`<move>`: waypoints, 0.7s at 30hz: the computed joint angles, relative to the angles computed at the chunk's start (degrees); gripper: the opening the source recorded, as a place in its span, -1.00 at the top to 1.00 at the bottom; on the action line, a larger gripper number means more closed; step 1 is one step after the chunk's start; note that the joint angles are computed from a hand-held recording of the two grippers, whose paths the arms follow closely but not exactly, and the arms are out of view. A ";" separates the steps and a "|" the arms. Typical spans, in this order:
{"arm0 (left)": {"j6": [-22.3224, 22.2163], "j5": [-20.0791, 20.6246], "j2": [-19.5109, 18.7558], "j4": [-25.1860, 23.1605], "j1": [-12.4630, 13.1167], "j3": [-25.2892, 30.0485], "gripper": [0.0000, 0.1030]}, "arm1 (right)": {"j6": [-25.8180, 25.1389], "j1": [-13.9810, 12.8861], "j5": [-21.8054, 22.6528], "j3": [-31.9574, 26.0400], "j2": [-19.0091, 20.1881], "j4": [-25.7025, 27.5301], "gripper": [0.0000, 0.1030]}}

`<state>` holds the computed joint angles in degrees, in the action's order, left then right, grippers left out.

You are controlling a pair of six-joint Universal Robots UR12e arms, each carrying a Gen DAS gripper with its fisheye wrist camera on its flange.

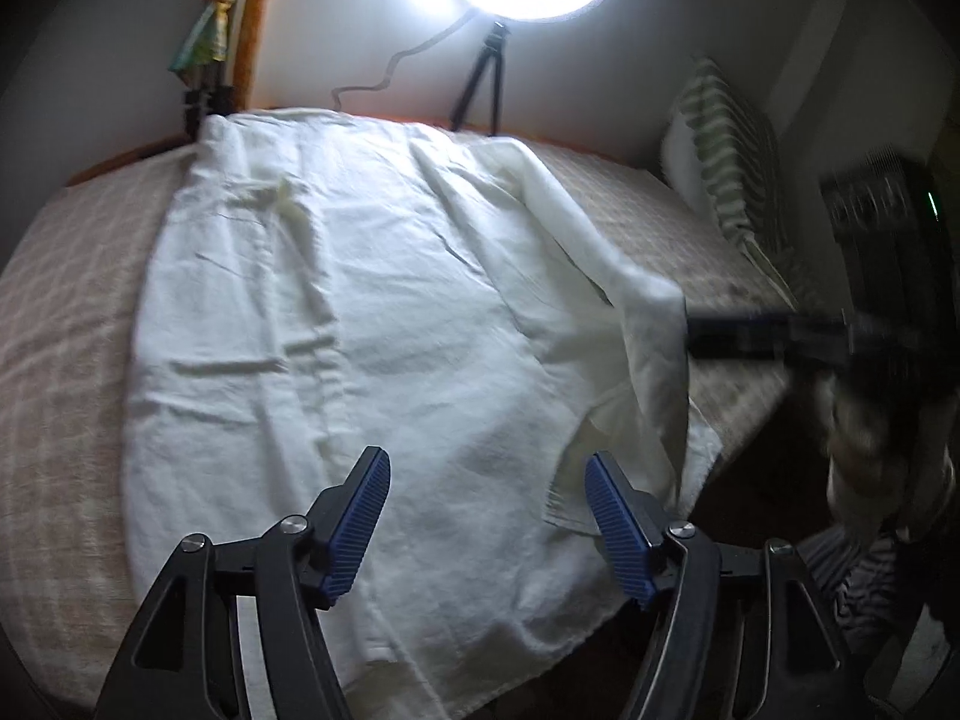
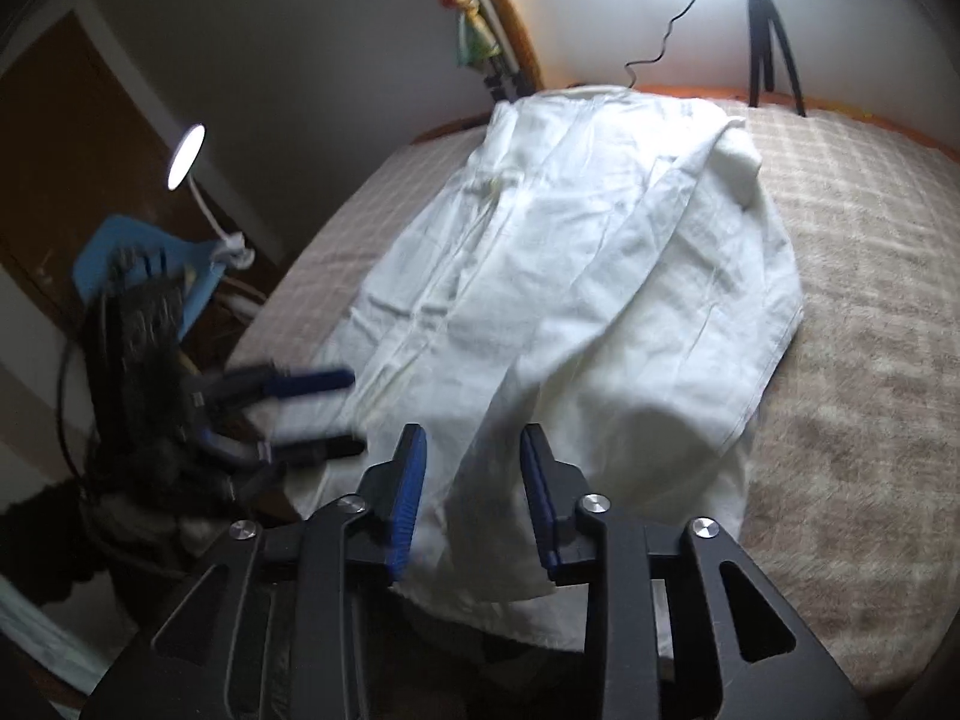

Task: Fold small clothes

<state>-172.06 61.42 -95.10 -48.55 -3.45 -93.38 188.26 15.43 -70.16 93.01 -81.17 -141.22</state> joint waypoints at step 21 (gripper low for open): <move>3.54 -2.90 -4.19 -2.87 -3.10 2.38 1.00 | 3.27 -5.48 -9.55 -18.82 12.24 7.68 0.29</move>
